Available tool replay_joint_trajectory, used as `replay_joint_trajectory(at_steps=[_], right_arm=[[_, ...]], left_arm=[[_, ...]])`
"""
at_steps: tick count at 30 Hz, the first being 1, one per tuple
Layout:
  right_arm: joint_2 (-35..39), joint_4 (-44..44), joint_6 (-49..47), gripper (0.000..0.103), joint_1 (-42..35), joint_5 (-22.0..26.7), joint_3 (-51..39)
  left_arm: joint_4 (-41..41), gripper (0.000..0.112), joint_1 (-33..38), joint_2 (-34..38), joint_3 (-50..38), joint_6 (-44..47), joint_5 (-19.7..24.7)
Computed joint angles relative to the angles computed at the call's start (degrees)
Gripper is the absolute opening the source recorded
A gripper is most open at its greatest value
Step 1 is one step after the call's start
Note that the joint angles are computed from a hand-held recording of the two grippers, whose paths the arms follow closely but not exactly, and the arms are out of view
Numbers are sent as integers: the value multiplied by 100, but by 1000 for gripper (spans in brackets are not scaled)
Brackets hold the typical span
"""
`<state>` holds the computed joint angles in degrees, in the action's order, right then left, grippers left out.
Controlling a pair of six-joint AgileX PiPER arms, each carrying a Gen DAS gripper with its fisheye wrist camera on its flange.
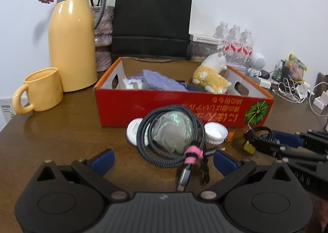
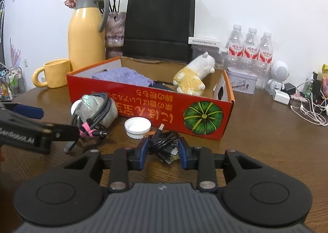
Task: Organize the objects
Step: 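Grasp the braided cable coil with pink tie with the left gripper while the right holds the bundle, then carry both cables into the cardboard box and open both grippers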
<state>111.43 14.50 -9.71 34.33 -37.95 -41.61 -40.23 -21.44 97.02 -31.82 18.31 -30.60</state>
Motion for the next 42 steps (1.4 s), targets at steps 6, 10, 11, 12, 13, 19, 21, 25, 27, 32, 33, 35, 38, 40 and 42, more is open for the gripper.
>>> replay_joint_trajectory(at_steps=[6, 10, 11, 12, 13, 19, 21, 25, 27, 32, 33, 35, 38, 40, 42], right_arm=[[-17, -41, 48, 31, 40, -334, 154], [-31, -60, 117, 31, 31, -421, 197], [-32, -78, 143, 31, 21, -441, 205], [-32, -74, 153, 31, 18, -461, 208], [-31, -65, 161, 32, 17, -485, 216], [-19, -55, 245, 32, -13, -519, 210], [-7, -35, 265, 32, -15, -541, 205], [11, 5, 307, 32, -25, -554, 194], [20, 25, 307, 32, -27, -571, 191], [32, 75, 313, 32, -19, -628, 211], [33, 81, 314, 32, -19, -643, 215], [37, 90, 317, 32, -17, -672, 223], [36, 85, 334, 32, -22, -718, 235], [23, 59, 370, 32, -28, -789, 273], [-10, 39, 417, 32, -27, -885, 334]], left_arm=[[-333, 103, 169, 303, -615, 472, 472], [-396, 103, 307, 534, -972, 528, 828], [-484, 103, 320, 591, -1053, 599, 870], [-556, 103, 336, 649, -1127, 660, 900], [-657, 103, 348, 709, -1207, 744, 938], [-253, 90, 618, 888, -1486, 239, 1446], [224, 89, 649, 847, -1418, -204, 1467], [341, 88, 602, 778, -1301, -286, 1400], [-9, 88, 513, 735, -1239, 70, 1289], [-685, 87, 273, 568, -1046, 761, 971], [-829, 87, 228, 537, -1019, 913, 916], [-1043, 87, 117, 453, -934, 1132, 789], [-1433, 87, -65, 302, -815, 1509, 610], [-1649, 87, -204, 187, -717, 1715, 437], [-1924, 87, -341, 50, -627, 1956, 266]])
